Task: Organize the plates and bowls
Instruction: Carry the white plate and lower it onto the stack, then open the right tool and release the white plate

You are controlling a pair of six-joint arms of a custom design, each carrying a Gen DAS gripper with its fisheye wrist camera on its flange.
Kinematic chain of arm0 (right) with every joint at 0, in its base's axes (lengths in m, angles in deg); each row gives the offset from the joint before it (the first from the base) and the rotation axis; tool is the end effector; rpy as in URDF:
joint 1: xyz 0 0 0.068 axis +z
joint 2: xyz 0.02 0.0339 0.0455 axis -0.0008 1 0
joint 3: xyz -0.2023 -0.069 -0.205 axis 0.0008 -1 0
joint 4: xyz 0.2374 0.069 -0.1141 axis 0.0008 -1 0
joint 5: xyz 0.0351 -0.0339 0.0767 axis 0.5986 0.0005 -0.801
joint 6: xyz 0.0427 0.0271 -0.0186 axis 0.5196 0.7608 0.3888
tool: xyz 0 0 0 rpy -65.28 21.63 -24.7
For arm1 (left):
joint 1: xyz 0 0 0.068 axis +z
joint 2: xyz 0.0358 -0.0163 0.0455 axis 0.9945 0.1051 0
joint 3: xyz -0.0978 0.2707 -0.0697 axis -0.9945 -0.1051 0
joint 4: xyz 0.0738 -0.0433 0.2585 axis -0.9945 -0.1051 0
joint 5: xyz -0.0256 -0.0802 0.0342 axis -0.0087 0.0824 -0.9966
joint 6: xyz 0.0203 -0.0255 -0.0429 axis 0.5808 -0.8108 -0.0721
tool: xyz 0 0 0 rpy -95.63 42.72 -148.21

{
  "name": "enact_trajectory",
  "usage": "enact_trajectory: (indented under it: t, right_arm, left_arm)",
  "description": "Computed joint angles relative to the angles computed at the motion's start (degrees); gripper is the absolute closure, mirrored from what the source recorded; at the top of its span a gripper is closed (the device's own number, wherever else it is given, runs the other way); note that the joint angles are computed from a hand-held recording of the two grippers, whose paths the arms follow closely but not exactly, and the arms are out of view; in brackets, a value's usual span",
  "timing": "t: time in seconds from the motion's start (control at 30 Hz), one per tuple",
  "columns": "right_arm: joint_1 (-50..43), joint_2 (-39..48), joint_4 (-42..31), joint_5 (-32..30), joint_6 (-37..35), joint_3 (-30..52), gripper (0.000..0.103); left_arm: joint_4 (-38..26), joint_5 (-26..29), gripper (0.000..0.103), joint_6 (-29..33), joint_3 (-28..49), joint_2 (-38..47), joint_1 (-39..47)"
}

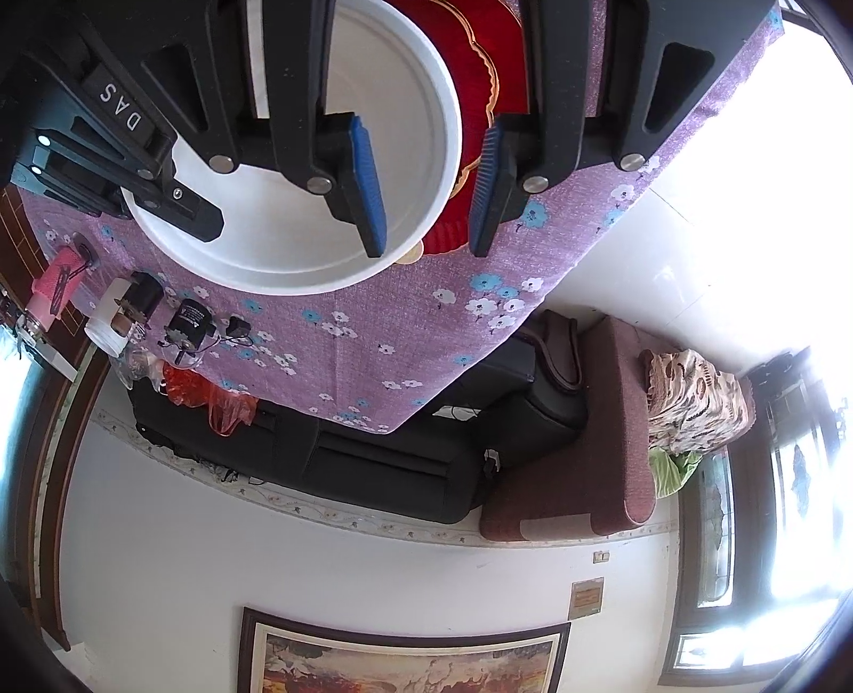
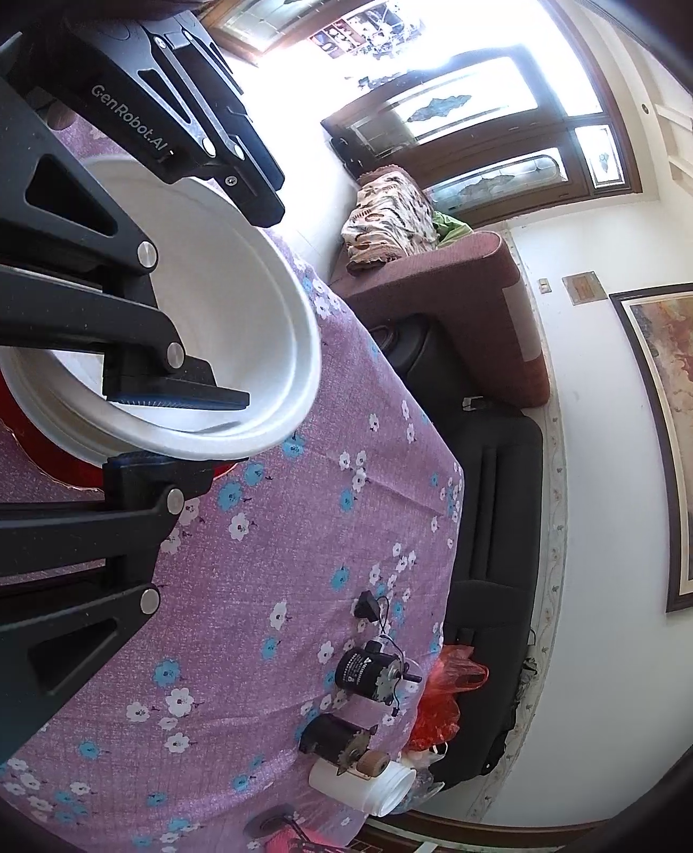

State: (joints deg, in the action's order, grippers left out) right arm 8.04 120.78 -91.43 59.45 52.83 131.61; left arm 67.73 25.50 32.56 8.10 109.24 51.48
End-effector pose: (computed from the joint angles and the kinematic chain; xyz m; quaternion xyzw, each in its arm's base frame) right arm 0.2789 0.0334 0.2493 0.0973 0.9119 0.0036 0.3987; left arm 0.3186 -0.1999 0.2329 0.1066 0.8926 -0.1541 0.4100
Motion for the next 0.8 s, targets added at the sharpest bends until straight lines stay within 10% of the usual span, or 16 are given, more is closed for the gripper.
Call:
enact_trajectory:
  t: [0.27, 0.4, 0.47, 0.8]
  right_arm:
    - [0.73, 0.8, 1.29, 1.89, -0.24, 0.15, 0.088]
    - [1.23, -0.9, 2.34, 2.96, 0.4, -0.49, 0.056]
    - [1.44, -2.57, 2.72, 3.52, 0.74, -0.77, 0.039]
    - [0.71, -10.47, -1.46, 3.74, 2.74, -1.95, 0.034]
  left_arm:
    - [1.11, -0.62, 0.039, -0.74, -1.48, -2.14, 0.87]
    - [1.25, -1.38, 0.02, -0.53, -2.22, -3.6, 0.84]
    - [1.21, -2.03, 0.018, -0.54, -2.64, -4.41, 0.73]
    - [-1.01, -4.47, 0.014, -0.94, -4.06, -8.27, -0.66]
